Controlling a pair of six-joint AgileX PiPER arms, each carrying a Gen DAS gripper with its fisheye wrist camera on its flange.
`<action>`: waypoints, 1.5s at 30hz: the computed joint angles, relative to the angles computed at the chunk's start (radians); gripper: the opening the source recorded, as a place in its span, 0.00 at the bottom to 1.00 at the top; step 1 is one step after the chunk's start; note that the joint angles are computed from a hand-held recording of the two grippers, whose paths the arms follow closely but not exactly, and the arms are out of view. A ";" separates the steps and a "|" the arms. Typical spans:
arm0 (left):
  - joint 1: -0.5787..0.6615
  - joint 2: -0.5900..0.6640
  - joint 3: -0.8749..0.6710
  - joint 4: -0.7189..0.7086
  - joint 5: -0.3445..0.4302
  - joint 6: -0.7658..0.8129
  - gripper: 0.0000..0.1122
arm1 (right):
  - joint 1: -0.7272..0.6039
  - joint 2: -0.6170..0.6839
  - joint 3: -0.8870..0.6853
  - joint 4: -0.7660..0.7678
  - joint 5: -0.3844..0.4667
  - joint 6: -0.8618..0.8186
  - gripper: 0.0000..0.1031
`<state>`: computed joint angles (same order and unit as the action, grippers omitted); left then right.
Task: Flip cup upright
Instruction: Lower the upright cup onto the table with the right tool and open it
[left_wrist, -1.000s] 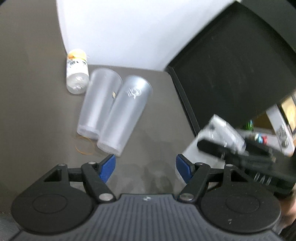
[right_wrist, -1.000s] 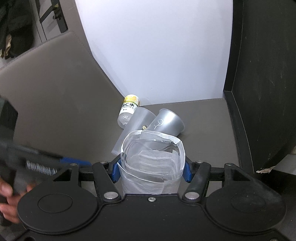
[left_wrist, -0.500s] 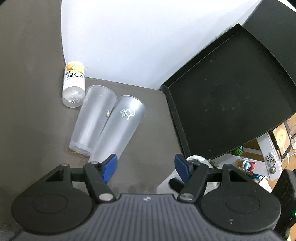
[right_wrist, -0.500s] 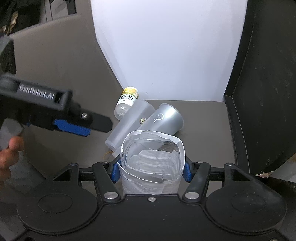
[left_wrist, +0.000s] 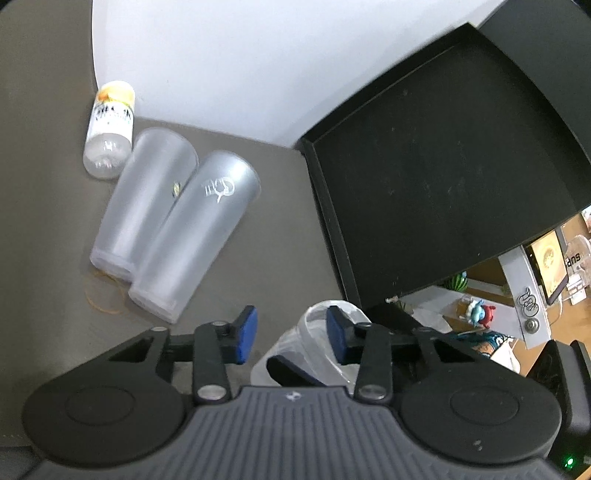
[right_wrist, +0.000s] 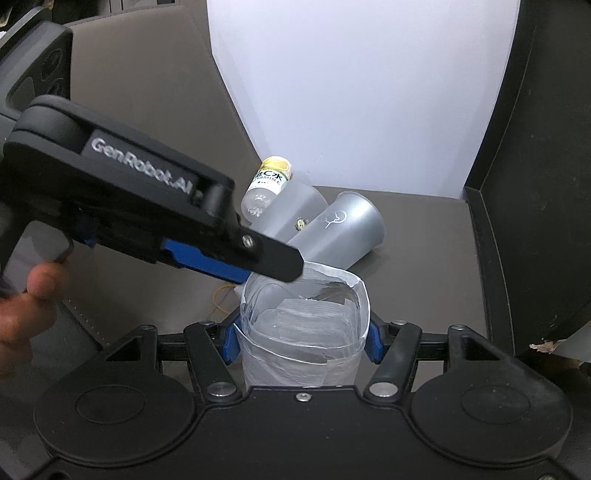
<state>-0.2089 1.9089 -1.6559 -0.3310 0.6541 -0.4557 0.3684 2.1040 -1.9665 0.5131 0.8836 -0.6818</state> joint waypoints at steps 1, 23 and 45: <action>-0.002 0.005 -0.004 -0.005 0.004 0.005 0.28 | 0.000 0.004 -0.003 -0.002 0.001 0.001 0.59; -0.018 0.066 -0.008 -0.045 0.020 0.031 0.24 | 0.043 0.125 -0.165 -0.127 0.067 0.115 0.60; -0.018 0.094 -0.049 0.005 0.076 -0.017 0.27 | 0.080 0.346 -0.574 -0.246 0.308 0.290 0.86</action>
<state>-0.2265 2.0026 -1.7049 -0.3257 0.7303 -0.4725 0.4484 2.4504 -2.5405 0.2673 1.1911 -0.3917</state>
